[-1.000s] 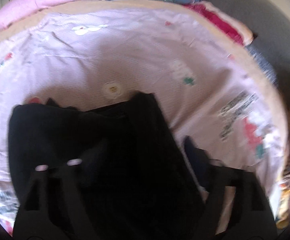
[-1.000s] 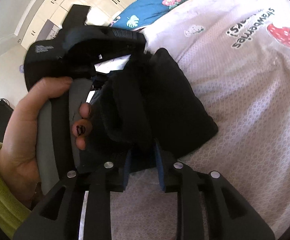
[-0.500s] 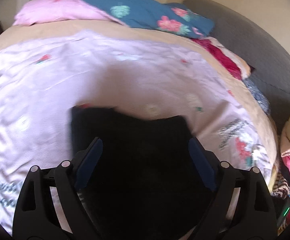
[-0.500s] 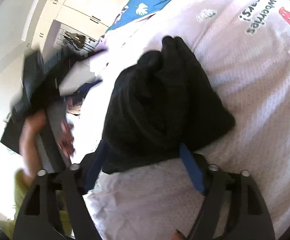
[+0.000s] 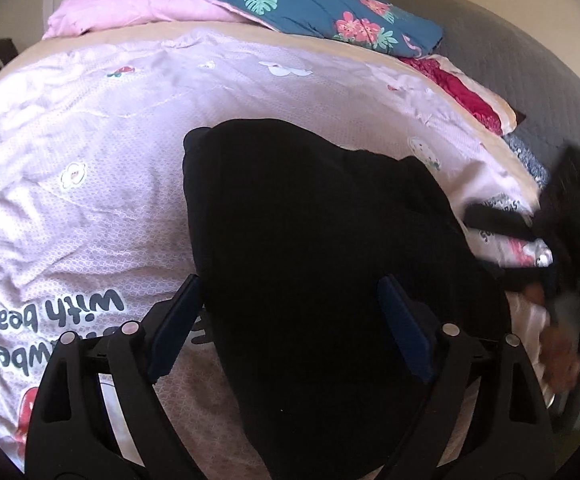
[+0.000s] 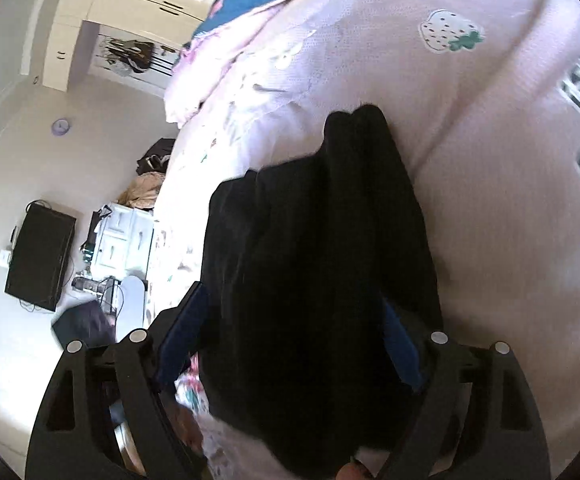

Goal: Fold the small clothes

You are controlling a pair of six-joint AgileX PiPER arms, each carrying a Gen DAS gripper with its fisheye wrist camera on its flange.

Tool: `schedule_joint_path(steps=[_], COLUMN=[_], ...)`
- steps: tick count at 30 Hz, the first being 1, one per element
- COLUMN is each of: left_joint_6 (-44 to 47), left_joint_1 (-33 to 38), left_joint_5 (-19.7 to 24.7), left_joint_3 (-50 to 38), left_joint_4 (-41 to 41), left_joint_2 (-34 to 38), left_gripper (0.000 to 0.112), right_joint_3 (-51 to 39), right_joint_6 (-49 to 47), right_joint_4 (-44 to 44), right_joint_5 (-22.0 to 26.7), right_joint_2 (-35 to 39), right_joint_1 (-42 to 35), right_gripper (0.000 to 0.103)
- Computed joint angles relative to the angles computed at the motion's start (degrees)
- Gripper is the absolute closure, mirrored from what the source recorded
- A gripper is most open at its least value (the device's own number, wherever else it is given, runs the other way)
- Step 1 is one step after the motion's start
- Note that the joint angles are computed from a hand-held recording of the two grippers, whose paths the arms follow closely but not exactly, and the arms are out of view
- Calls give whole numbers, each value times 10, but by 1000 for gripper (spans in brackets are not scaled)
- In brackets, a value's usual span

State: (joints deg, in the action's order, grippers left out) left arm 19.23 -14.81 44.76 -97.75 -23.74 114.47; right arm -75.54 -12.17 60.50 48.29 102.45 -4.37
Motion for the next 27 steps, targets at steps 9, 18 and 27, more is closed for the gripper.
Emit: schedule_joint_path(steps=[9,18,27], left_joint_6=[6,5,-20], left_joint_1=[-3,-14,-48], left_joint_5=[-12,15,-18], left_joint_3=[11,4,26], left_joint_4=[0,-18,31], left_joint_2=[-1,-14,-11], left_gripper=[28,27,24], right_joint_3=[-221,-171,-88], right_joint_6=[159,62,23], right_joint_4=[-316,-282,-216], right_joint_5=[56,25,-4], right_joint_2=[83,7,33], right_joint_1=[92,59,15], right_gripper=[91,92,81])
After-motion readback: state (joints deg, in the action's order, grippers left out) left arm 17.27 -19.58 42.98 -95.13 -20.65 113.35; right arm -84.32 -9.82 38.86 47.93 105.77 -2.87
